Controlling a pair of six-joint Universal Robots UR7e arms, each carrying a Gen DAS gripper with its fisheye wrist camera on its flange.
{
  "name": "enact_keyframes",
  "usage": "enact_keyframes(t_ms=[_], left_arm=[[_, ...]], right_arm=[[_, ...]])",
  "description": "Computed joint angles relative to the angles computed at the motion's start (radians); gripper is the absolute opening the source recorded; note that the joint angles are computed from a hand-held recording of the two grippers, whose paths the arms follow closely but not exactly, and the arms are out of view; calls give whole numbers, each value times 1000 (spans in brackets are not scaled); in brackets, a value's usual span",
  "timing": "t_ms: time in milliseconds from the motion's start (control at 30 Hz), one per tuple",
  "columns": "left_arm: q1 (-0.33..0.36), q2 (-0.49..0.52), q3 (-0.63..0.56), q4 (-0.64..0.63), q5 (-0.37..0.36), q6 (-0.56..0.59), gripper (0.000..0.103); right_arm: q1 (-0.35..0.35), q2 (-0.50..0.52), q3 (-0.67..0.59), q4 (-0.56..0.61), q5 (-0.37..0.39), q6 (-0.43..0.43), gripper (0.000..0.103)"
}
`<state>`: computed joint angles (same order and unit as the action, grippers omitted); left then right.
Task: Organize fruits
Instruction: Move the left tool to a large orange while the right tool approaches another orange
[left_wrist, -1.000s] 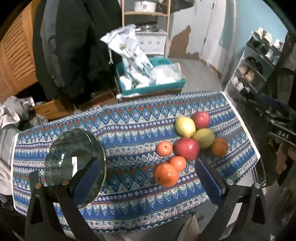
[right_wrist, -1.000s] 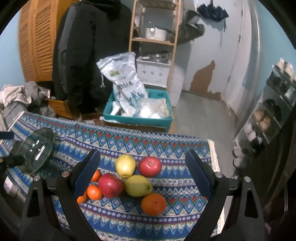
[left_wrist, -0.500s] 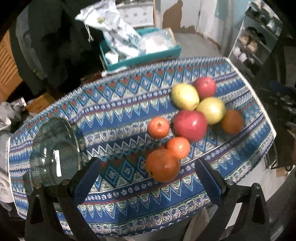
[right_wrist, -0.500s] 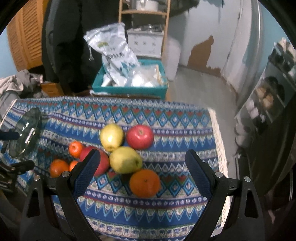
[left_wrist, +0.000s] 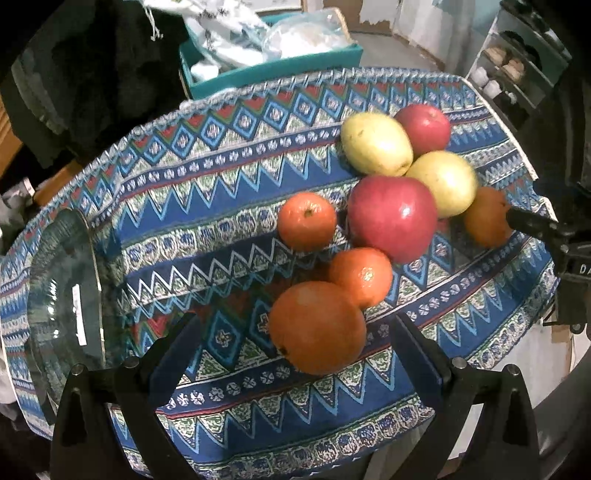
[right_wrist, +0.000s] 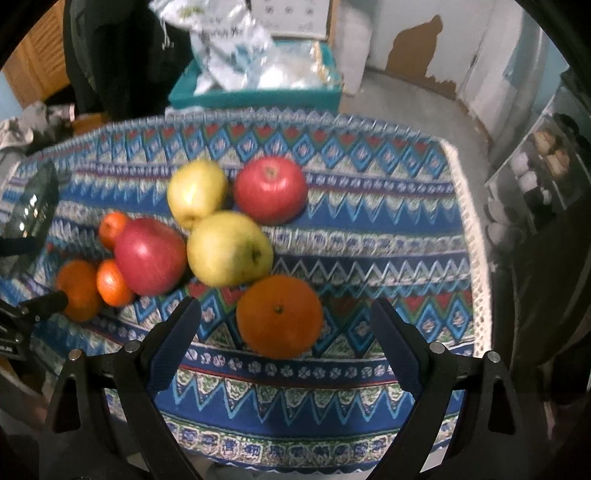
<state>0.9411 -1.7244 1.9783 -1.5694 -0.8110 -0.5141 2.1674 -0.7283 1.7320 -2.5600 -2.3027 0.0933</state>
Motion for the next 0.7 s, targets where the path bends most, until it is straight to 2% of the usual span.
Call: enact_keyframes(t_ms=[367, 467, 533, 600, 700], left_arm=[[52, 41, 19, -49, -11, 43, 101], [71, 57, 16, -61, -29, 46, 91], [83, 63, 19, -77, -48, 47, 88], [90, 63, 27, -102, -63, 57, 84], [97, 70, 35, -133, -92, 76, 72]], right_arm=[[-40, 51, -26, 69, -14, -13, 91], [-49, 60, -31, 75, -11, -23, 91], [-56, 66, -33, 72, -3, -27, 91], [-62, 75, -35, 64, 3, -29, 84], [-79, 78, -36, 53, 42, -40, 75]])
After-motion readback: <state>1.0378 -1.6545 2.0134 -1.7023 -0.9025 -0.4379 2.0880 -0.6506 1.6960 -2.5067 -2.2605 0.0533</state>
